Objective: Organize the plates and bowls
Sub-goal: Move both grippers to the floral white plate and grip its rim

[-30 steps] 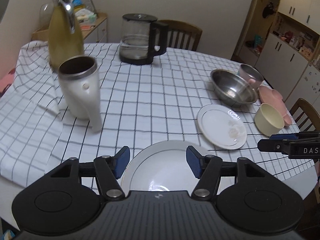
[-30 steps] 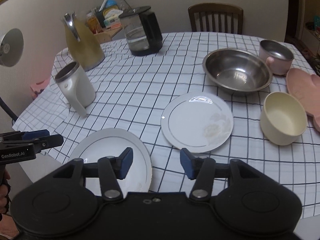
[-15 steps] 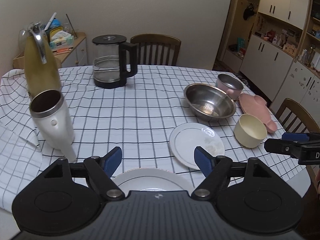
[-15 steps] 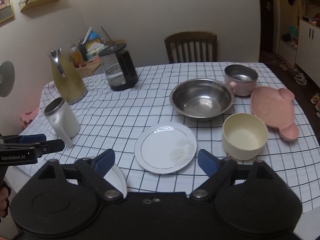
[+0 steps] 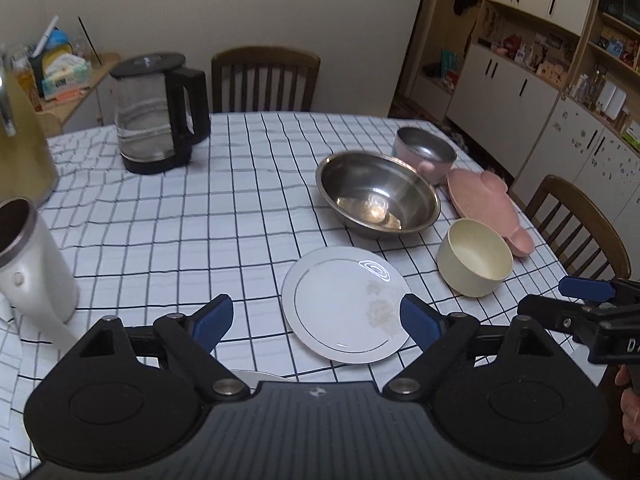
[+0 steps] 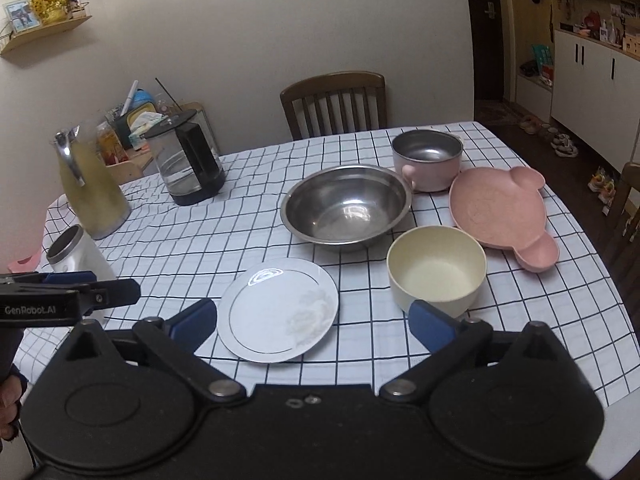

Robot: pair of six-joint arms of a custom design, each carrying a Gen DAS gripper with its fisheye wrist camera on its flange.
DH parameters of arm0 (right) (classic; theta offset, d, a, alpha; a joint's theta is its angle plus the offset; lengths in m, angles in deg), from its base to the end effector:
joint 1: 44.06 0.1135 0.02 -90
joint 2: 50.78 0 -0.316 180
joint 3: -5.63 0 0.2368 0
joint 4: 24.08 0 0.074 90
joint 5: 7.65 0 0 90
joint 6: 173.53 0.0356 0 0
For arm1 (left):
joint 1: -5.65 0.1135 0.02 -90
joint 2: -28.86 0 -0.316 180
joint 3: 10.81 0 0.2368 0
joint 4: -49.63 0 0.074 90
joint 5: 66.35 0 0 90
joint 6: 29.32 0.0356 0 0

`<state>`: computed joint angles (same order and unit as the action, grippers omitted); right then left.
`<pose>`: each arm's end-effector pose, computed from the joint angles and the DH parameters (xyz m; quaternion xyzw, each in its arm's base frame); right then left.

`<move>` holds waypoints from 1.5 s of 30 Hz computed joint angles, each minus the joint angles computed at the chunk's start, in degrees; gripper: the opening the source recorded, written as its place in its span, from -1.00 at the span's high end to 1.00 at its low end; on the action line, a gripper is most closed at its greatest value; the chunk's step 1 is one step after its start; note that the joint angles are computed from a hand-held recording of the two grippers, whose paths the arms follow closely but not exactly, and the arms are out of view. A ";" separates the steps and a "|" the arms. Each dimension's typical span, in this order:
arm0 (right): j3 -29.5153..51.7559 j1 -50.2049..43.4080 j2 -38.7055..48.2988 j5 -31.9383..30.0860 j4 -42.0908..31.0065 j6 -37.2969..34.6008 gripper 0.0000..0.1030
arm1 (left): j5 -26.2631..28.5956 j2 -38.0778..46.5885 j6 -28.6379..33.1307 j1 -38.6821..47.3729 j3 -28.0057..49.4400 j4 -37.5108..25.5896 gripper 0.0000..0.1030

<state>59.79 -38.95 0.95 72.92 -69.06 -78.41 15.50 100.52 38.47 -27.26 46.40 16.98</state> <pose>0.1402 0.0184 0.2978 -0.0330 0.9124 0.1107 0.3927 0.1910 -0.1176 0.2743 0.0607 0.9268 -0.1101 0.3540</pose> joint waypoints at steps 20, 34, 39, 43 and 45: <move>-0.50 -2.71 27.82 -4.19 13.12 -2.43 -0.67 | 10.40 27.16 4.16 9.50 11.01 2.27 -0.77; 5.04 -3.25 39.96 -8.21 13.50 -1.57 0.09 | 14.48 32.32 3.55 11.53 13.33 3.22 -0.07; 6.15 -3.67 41.76 -9.08 12.95 -1.51 0.32 | 14.72 33.38 2.10 12.35 13.80 3.06 0.06; 6.69 -3.99 42.31 -10.02 12.52 -1.94 0.39 | 16.89 34.51 1.45 13.29 14.55 2.23 0.20; 6.93 -4.22 42.66 -10.40 12.33 -1.86 0.43 | 17.35 34.74 1.43 13.29 14.61 2.32 0.20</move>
<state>66.72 -43.17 43.61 62.52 -56.73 -80.27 32.84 135.26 39.89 -13.97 61.01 19.30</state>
